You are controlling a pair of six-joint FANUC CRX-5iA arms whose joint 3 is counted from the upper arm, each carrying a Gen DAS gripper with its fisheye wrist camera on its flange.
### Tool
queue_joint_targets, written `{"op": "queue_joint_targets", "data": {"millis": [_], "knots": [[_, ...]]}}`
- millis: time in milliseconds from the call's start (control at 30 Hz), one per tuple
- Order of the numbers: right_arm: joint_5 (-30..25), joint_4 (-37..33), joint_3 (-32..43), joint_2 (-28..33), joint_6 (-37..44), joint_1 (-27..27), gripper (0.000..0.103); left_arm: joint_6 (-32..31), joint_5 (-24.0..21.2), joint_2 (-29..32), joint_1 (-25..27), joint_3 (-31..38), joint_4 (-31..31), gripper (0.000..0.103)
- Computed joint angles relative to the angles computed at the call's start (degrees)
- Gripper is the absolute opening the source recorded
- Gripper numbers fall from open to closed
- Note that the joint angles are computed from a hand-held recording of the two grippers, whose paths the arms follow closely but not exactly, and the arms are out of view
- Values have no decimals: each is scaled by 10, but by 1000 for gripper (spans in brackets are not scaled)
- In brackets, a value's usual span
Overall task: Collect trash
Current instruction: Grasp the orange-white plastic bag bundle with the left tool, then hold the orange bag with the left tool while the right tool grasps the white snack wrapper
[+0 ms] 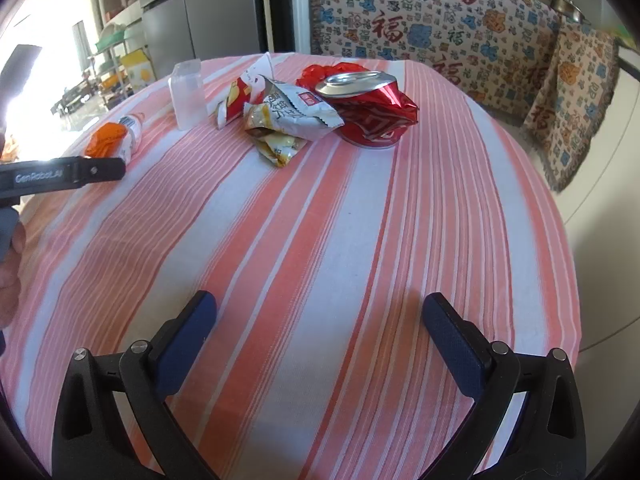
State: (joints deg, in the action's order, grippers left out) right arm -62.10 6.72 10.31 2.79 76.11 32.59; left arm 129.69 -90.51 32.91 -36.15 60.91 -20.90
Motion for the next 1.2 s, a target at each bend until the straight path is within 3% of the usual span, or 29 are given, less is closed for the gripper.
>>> {"op": "queue_joint_targets", "data": {"millis": [100, 267, 367, 533, 633, 767, 833, 900, 1000, 1200], "knots": [[0, 0, 0, 0, 0, 0, 103, -18, 50, -43, 10, -68, 23, 77], [-1, -1, 0, 0, 1, -1, 103, -57, 135, -85, 18, -125, 82, 77], [-1, -1, 1, 0, 1, -1, 103, -77, 160, -90, 17, -126, 102, 77], [-1, -2, 1, 0, 2, -1, 103, -50, 82, -23, 13, -14, 64, 77], [-1, -3, 2, 0, 3, -2, 103, -32, 59, 17, 29, 27, 86, 77], [-2, -3, 2, 0, 3, -2, 103, -51, -49, 123, 27, 182, 79, 77], [-2, -3, 2, 0, 3, -1, 103, -70, -66, 134, 11, 207, 38, 75], [-2, -3, 2, 0, 4, -2, 103, -81, -37, 102, 3, 151, 25, 46], [-2, -4, 2, 0, 4, -2, 103, -98, 5, 47, 2, 60, 32, 45], [-3, -3, 2, 0, 4, -2, 103, -130, 38, -37, 1, -58, 37, 45]]}}
